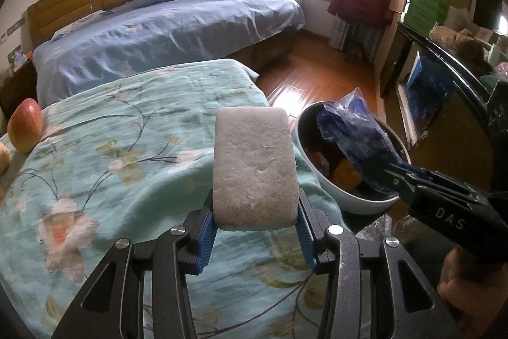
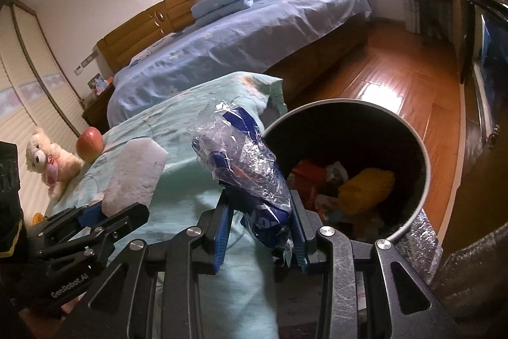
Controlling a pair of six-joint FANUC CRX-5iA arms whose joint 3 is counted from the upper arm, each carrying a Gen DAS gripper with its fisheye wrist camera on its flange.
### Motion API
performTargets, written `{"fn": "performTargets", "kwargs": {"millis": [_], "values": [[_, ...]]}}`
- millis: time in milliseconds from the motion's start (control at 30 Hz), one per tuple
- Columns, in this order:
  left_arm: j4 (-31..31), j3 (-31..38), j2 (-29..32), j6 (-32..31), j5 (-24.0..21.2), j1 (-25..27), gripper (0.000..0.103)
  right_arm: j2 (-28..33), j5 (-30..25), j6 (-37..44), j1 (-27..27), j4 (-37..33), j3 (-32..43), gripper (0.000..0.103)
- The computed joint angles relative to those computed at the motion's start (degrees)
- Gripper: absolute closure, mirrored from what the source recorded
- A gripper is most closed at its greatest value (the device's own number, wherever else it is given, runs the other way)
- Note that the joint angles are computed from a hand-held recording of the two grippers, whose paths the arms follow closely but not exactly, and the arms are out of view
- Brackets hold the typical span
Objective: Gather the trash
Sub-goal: 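Carry the plastic bag and white sponge over the bin with both tools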
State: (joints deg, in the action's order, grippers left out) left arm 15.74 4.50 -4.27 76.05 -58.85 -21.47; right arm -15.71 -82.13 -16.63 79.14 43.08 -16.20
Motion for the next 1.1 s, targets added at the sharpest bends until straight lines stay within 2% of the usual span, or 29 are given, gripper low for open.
{"fn": "performTargets", "kwargs": {"millis": [1100], "values": [[-0.5, 5.9, 5.9, -0.6, -0.1, -4.6, 0.059, -4.6, -4.6, -1.4, -0.5, -0.3, -2.7, 0.069]]}}
